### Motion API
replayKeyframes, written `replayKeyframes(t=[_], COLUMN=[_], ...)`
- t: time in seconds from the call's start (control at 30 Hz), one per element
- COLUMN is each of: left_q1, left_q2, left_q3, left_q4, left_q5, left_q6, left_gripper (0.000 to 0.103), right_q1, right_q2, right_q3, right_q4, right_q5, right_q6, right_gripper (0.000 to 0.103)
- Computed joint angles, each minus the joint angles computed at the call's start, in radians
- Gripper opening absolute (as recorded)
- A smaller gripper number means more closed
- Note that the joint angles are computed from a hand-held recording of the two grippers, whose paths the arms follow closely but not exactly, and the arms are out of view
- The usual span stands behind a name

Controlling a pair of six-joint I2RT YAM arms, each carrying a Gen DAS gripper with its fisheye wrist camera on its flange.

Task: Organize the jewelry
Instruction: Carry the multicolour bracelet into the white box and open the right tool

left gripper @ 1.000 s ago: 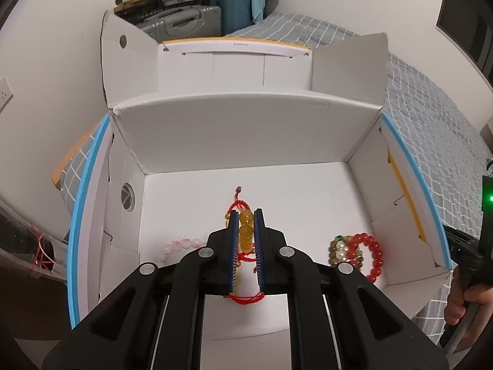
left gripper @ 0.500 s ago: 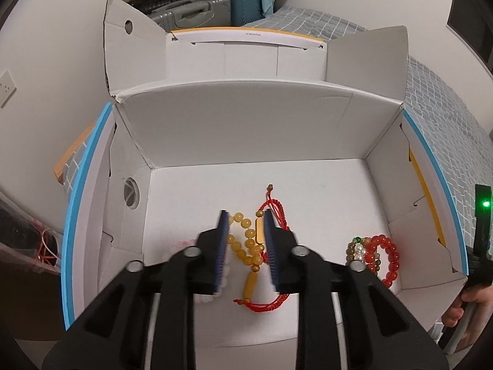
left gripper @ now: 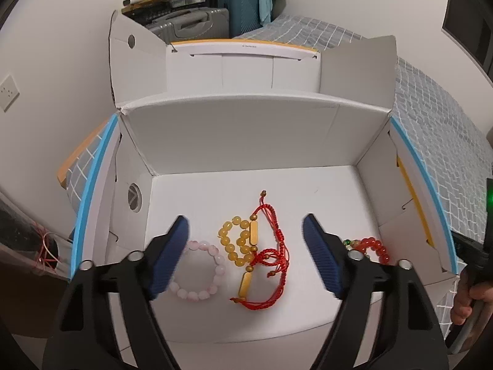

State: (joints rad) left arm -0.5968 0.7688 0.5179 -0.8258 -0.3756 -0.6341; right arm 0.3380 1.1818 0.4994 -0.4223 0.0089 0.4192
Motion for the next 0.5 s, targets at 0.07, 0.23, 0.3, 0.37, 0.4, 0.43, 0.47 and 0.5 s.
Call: replayKeyframes(t=[0.07,0.23,0.3,0.37,0.4,0.43,0.47,0.5], left_q1=[-0.025,-0.086,-0.108,-0.126,-0.131,-0.138,-0.128,-0.125], left_q2=[-0.005,-0.024,-0.031,-0.04,-0.046,-0.055,-0.066,-0.077], left_q3=[0.014,0.064,0.087,0.109,0.118,0.131,0.134,0.14], left_q4=[-0.022,-0.098,-0.129,-0.165,-0.18,-0.202,-0.208,-0.22], left_q5=[-0.023,-0.066,-0.09,-0.111,-0.116,-0.124,-0.12,-0.12], left_q6=[-0.015,-0.058,-0.075,-0.089,-0.093,-0.097,-0.087,-0.085], left_gripper=[0.083,0.092,0.095,0.097,0.097,0.097,0.097,0.097], right_q1=[0.019,0.118,0.156,0.21,0.239,0.257,0.293,0.331], right_q2=[-0.056,-0.159,-0.183,-0.194,-0.193,-0.181,-0.175,-0.166], right_q3=[0.023,0.109,0.144,0.192,0.221,0.243,0.271,0.297], right_q4=[-0.054,-0.197,-0.242,-0.289,-0.308,-0.313,-0.329,-0.341], right_q5=[0.02,0.12,0.159,0.201,0.22,0.232,0.254,0.277], right_q6=[0.007,0.045,0.061,0.087,0.101,0.109,0.126,0.144], right_gripper=[0.009,0.009,0.009,0.009,0.009,0.009,0.009,0.009])
